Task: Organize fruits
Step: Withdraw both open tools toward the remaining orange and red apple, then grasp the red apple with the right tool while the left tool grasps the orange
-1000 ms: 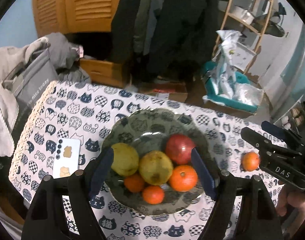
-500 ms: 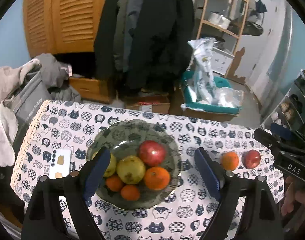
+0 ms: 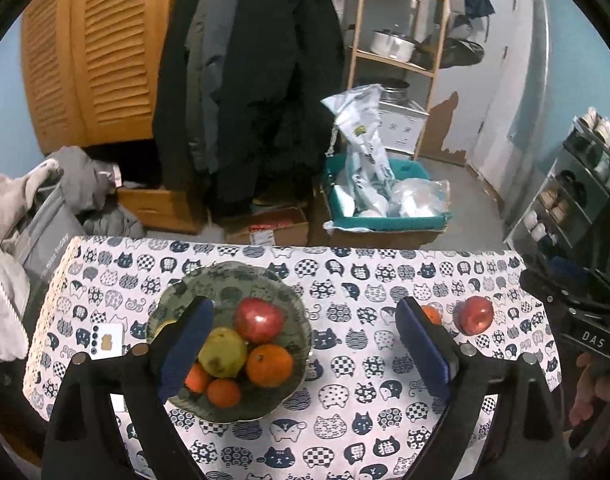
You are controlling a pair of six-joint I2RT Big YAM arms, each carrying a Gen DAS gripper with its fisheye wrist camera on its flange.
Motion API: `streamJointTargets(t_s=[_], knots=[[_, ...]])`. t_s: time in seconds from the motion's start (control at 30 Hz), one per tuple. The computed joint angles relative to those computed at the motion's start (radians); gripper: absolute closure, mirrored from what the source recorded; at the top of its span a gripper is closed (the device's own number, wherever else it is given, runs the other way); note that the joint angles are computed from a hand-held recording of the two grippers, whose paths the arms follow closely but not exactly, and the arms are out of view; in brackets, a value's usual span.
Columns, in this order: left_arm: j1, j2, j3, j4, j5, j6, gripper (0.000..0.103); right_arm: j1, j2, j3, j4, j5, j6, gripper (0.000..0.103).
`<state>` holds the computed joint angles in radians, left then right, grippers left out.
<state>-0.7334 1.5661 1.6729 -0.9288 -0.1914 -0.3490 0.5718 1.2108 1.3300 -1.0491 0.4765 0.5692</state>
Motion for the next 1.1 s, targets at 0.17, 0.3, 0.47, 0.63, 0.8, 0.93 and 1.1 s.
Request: streamJointTargets(t_s=[0.17, 0.3, 0.47, 0.63, 0.8, 0.93, 1.1], knots=[[-0.034, 0.032, 0.043, -0.019, 0.002, 0.01, 0.009, -0.023, -0.058, -0.038, -0.021, 0.01, 0.012, 0.02], [-0.061, 0.065, 0.081, -0.034, 0.011, 0.01, 0.008, -0.05, -0.1, -0.07, -0.042, 0.024, 0.016, 0.02], [-0.082, 0.11, 0.127, -0.059, 0.034, 0.005, 0.008, -0.097, -0.14, -0.113, -0.053, 0.002, 0.018, 0.02], [-0.111, 0.173, 0.192, -0.093, 0.022, 0.014, 0.008, -0.134, -0.161, -0.149, -0.056, -0.013, 0.02, 0.02], [-0.125, 0.229, 0.25, -0.127, 0.029, 0.013, 0.008, -0.174, -0.172, -0.18, -0.052, -0.034, 0.013, 0.02], [-0.133, 0.271, 0.292, -0.146, 0.031, 0.01, 0.008, -0.209, -0.165, -0.201, -0.047, -0.063, 0.005, 0.02], [-0.139, 0.342, 0.357, -0.185, 0.037, 0.01, 0.008, -0.253, -0.135, -0.23, -0.032, -0.105, -0.011, 0.02]])
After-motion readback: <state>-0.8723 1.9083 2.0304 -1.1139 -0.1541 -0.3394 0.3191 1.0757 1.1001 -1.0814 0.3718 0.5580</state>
